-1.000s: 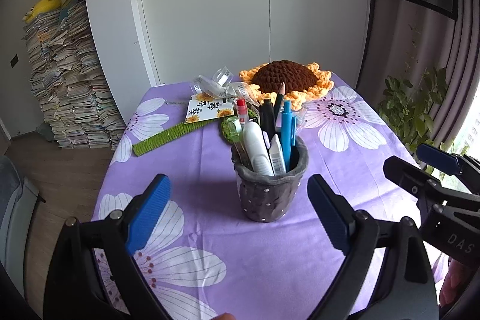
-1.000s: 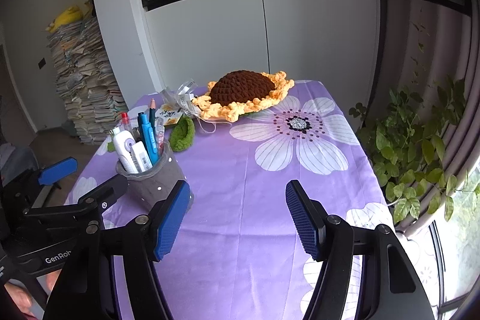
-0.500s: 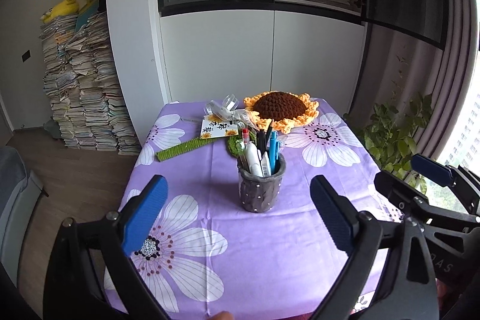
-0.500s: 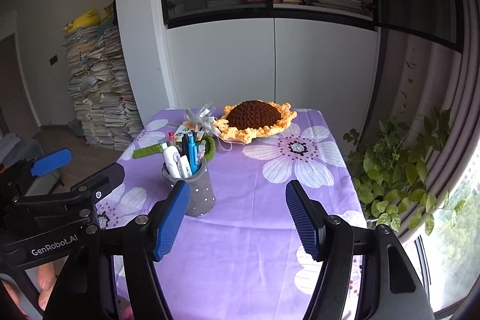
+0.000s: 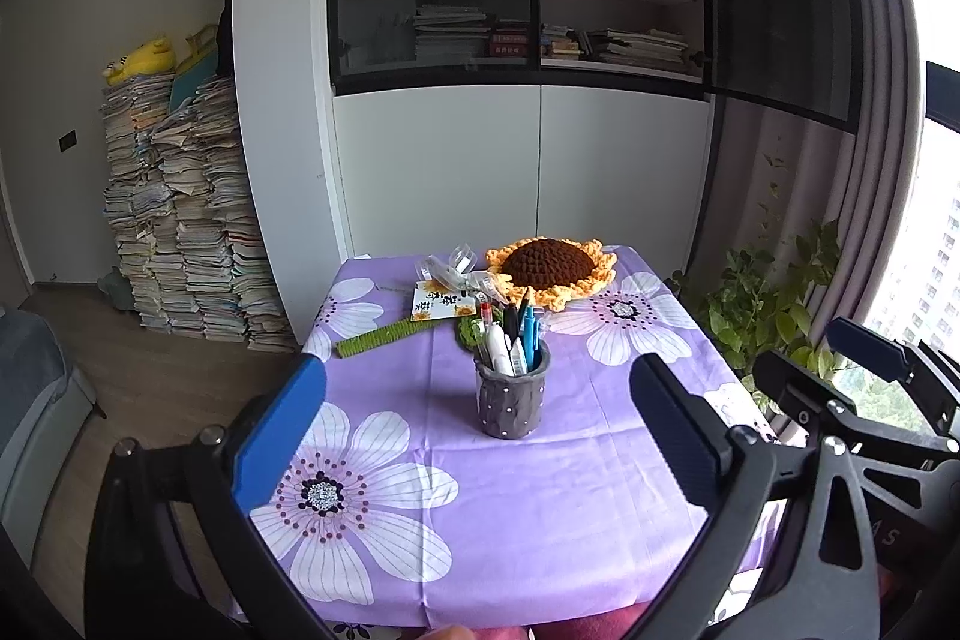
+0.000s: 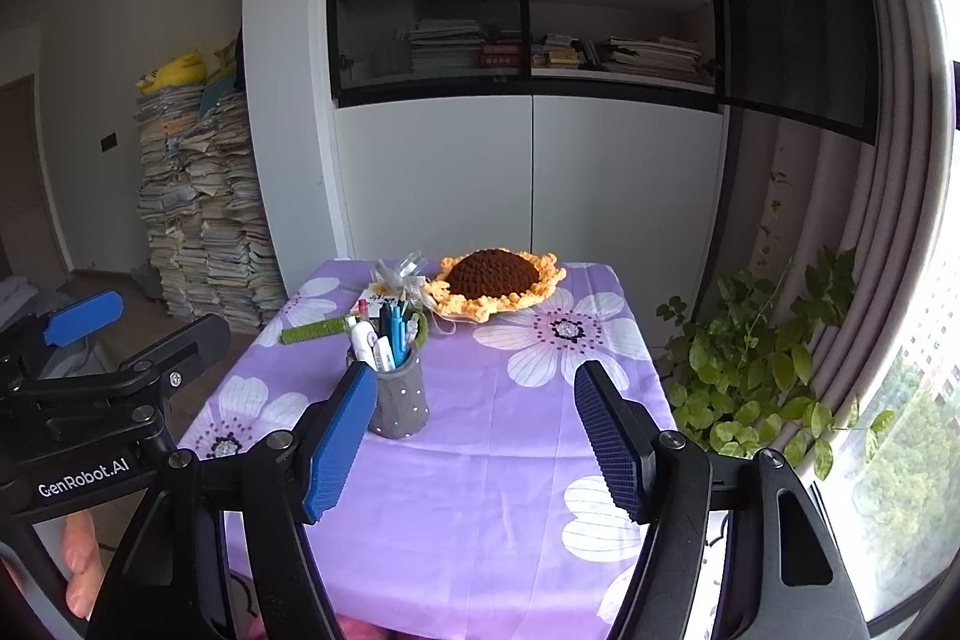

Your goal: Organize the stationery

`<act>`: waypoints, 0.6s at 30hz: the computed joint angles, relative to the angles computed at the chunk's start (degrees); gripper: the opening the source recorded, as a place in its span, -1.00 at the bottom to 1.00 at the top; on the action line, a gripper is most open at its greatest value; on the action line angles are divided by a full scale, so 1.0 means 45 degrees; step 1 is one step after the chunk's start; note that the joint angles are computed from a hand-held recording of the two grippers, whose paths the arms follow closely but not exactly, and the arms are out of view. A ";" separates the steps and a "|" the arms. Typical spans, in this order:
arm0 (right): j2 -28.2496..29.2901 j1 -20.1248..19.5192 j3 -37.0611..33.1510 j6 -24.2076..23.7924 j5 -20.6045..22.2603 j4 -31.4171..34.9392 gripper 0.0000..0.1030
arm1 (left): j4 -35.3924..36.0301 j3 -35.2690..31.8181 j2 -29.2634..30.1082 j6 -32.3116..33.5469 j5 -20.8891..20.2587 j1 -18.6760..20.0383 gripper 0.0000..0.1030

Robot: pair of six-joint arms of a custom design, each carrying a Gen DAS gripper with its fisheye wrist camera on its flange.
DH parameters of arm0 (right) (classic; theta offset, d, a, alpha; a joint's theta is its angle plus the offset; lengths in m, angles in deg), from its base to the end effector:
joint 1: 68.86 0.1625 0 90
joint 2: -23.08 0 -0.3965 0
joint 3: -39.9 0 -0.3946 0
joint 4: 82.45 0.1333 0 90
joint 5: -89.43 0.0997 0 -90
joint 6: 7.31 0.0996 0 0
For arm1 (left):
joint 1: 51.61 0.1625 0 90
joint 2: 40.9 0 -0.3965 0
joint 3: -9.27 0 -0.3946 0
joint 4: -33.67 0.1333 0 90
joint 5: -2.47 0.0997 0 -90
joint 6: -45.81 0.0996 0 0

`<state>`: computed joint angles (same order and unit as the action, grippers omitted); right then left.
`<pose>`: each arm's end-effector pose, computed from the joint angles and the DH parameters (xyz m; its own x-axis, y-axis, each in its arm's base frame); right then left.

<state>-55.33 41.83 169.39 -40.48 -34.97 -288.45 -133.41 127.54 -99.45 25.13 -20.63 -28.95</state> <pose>0.2290 -0.3884 0.2994 -0.7155 -0.0603 0.6960 -0.6466 0.4343 -0.6271 -0.3864 -0.4051 0.1524 -0.6894 0.1099 -0.7160 0.6812 0.4345 -0.5892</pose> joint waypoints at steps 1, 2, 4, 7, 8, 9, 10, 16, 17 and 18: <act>-0.0031 0.0024 0.0051 0.0003 -0.0001 -0.0051 0.34 | -0.0037 0.0074 -0.0033 0.0013 0.0043 -0.0070 0.97; -0.0061 0.0041 0.0113 0.0018 0.0015 -0.0097 0.34 | 0.0014 0.0139 -0.0083 -0.0026 0.0089 -0.0137 0.97; -0.0151 0.0047 0.0247 0.0065 0.0051 -0.0152 0.35 | 0.0260 0.0239 -0.0163 -0.0241 0.0184 -0.0256 0.98; -0.0283 -0.0028 0.0402 0.0161 0.0133 -0.0100 0.35 | 0.0391 0.0350 -0.0221 -0.0357 0.0238 -0.0368 0.98; -0.0310 -0.0050 0.0440 0.0166 0.0145 -0.0100 0.35 | 0.0397 0.0371 -0.0218 -0.0375 0.0241 -0.0381 0.98; -0.0325 -0.0060 0.0461 0.0146 0.0149 -0.0127 0.35 | 0.0406 0.0396 -0.0215 -0.0398 0.0228 -0.0392 0.98; -0.0316 -0.0070 0.0478 0.0127 0.0145 -0.0185 0.35 | 0.0416 0.0400 -0.0194 -0.0411 0.0201 -0.0385 0.98; -0.0397 -0.0266 0.0634 0.0219 0.0145 -0.0190 0.35 | 0.0926 0.0357 -0.0200 -0.0725 0.0130 -0.0313 0.98; -0.0427 -0.0295 0.0646 0.0238 0.0197 -0.0165 0.35 | 0.0947 0.0348 -0.0203 -0.0741 0.0148 -0.0313 0.98; -0.0437 -0.0310 0.0646 0.0242 0.0242 -0.0164 0.35 | 0.0957 0.0342 -0.0207 -0.0755 0.0179 -0.0318 0.98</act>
